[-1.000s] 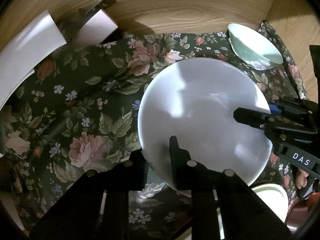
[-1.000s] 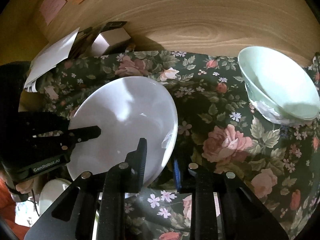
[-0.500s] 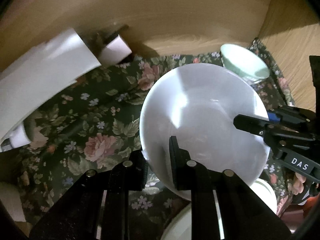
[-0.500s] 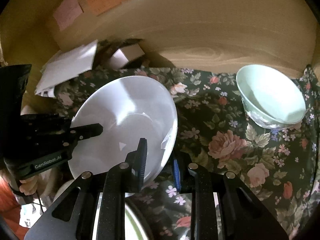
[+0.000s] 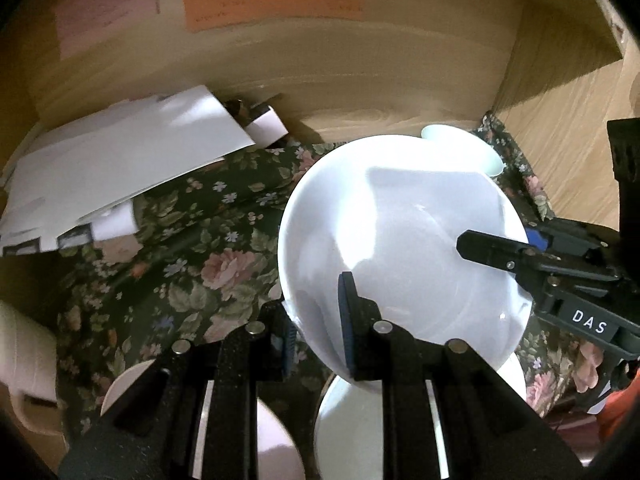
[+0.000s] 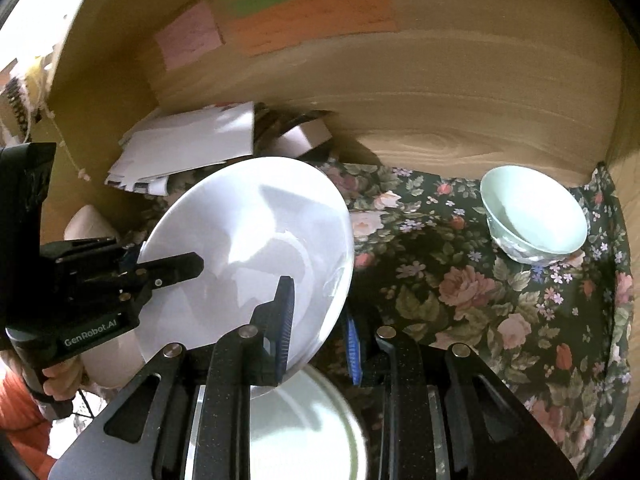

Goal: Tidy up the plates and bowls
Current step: 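Lift the white spotted bowl with both grippers and carry it toward the pink bowl, then lower the white spotted bowl into the pale pink bowl with both grippers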

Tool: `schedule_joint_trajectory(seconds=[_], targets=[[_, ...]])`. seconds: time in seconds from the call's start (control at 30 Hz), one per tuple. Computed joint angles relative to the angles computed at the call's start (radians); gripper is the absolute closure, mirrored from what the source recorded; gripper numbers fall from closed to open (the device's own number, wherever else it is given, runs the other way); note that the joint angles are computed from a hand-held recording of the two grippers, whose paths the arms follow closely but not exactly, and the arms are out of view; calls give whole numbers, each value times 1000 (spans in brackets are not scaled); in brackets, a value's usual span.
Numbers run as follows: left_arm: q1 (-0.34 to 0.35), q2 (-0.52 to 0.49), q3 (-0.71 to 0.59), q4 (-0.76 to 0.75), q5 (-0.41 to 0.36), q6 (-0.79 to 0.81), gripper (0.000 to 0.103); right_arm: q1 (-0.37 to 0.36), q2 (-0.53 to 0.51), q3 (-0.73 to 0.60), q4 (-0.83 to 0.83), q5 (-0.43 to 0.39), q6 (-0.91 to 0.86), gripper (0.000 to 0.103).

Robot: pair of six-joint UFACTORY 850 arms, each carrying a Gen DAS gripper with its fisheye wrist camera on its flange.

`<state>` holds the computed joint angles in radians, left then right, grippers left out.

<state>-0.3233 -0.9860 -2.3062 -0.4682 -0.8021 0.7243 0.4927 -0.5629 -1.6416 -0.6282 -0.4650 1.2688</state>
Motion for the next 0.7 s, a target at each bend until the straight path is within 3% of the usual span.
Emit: schedule_joint_trajectory(seconds=[0.37,0.7], targets=[[62,176,279,-144,113,136,84,55,-33,-72,-22,-32,-7,82],[120,260,422,-217,166,197,84,87,-98,-162,44,-24,-98,82]])
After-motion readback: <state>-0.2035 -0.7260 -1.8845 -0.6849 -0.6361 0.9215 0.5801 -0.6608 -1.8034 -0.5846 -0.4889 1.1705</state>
